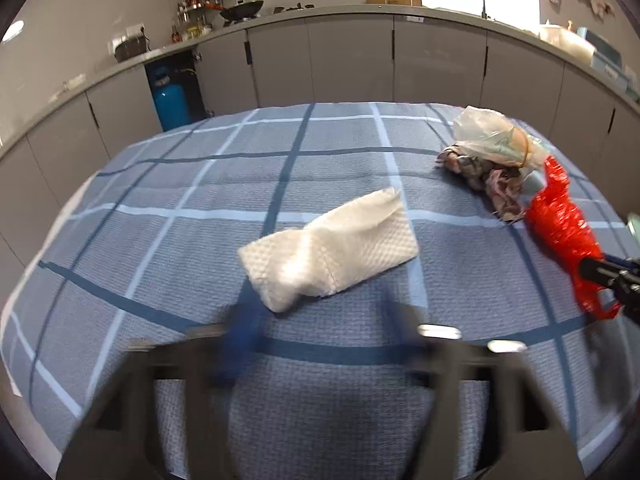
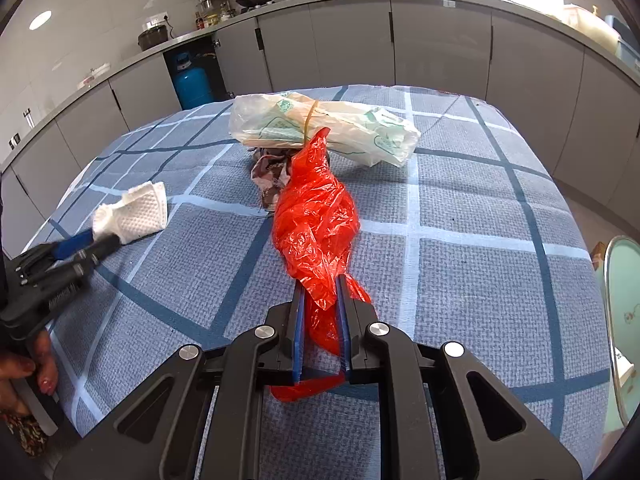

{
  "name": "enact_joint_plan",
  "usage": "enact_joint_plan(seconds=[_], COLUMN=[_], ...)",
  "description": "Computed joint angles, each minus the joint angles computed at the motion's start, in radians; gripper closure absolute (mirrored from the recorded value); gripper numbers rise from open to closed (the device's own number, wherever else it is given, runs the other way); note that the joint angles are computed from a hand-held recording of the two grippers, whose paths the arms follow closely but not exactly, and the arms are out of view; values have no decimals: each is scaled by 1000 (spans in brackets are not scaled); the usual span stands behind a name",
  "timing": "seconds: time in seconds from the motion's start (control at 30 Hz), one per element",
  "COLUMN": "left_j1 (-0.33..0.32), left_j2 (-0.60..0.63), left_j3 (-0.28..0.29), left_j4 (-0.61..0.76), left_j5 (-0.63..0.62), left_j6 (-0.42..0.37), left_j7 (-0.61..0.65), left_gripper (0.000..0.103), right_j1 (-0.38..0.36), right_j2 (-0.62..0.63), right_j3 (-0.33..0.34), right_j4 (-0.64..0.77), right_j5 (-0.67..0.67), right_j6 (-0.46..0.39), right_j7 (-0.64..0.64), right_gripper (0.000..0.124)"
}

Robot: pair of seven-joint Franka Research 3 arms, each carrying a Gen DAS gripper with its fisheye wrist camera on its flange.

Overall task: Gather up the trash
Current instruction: 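Lift the red plastic bag and white cloth off the table with both tools, then carry the red bag and white cloth over the green basin with both tools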

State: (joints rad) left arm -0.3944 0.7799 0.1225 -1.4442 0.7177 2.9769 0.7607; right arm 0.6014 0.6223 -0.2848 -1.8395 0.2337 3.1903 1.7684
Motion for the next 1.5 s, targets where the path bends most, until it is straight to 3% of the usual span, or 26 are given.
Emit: enact_joint_plan(seconds=[0.07,0.13,0.17,0.23,0.4,0.43,0.47,0.5,0.57,0.63,0.9,1.03,1.1,1.3,1.5], left_j1=[-19,-43,-30,43,111,122,148,164,145,111,72,-24,-15,-48,-41], left_j2=[-9,-4,1,28,120,140,156,162,153,138,59,21,5,-10,-25], left_j3=[41,78,65,-37,-142,-165,-211,-238,-212,-166,-131,-25,-48,-29,-58], left_j4=[-17,1,15,74,224,253,278,283,267,242,101,22,-6,-31,-45], left_j5=[16,43,43,-19,-91,-115,-160,-206,-213,-205,-223,-150,-153,-110,-110], left_j6=[41,16,5,-59,-153,-182,-212,-216,-198,-173,-92,-33,-13,6,22], left_j7=[-45,-61,-47,87,322,382,453,504,490,471,361,208,174,83,50], left_gripper=[14,14,13,12,12,16,42,48,64,70,74,74,74,74,74], right_j1=[4,5,7,2,4,5,4,4,2,-3,3,11,17,21,-11], right_j2=[-1,-1,0,0,3,5,5,5,6,4,-10,-25,-31,-53,-74], right_j3=[-4,-4,-6,-2,-5,-7,-7,-7,-7,-3,-11,-23,-32,-39,-7], right_j4=[-3,-4,-3,-3,1,3,4,4,2,-1,-28,-55,-67,-109,-134], right_j5=[0,1,2,4,2,2,1,0,-1,0,9,30,41,73,114], right_j6=[3,3,3,1,-3,-6,-8,-7,-5,-2,14,31,34,64,88], right_j7=[0,-2,-1,-1,1,2,3,4,7,6,5,6,6,-8,-45], right_gripper=[109,109,109,109,109,109,109,109,109,109,109,109,110,110,111])
